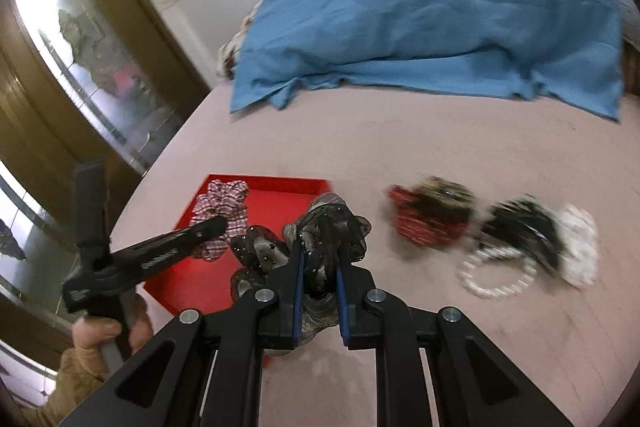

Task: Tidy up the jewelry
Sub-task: 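Carry both scrunchies into the red tray and open both tools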

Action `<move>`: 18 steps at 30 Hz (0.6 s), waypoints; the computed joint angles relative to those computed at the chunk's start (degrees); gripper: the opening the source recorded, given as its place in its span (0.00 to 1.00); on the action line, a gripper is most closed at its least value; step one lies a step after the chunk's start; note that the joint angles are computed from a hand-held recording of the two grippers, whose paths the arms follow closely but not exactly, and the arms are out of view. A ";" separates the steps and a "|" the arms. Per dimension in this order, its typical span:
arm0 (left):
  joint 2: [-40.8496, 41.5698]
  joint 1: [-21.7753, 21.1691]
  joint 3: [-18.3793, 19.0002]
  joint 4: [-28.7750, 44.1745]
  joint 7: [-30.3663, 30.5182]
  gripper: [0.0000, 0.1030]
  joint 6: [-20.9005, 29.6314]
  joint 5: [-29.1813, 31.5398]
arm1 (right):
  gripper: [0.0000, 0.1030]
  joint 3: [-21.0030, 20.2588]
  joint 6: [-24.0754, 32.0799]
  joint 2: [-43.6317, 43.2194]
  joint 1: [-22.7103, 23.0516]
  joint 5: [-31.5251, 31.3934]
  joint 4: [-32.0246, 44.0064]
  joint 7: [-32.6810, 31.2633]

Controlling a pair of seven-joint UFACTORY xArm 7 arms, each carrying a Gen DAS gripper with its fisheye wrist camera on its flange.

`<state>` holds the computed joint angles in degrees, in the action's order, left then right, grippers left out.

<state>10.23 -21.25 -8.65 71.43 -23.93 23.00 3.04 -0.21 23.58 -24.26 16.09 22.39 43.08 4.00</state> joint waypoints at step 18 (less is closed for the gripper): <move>7.28 4.87 1.31 5.10 4.89 0.33 -1.12 -3.69 | 0.20 7.51 1.21 31.28 -2.00 -5.54 24.98 4.09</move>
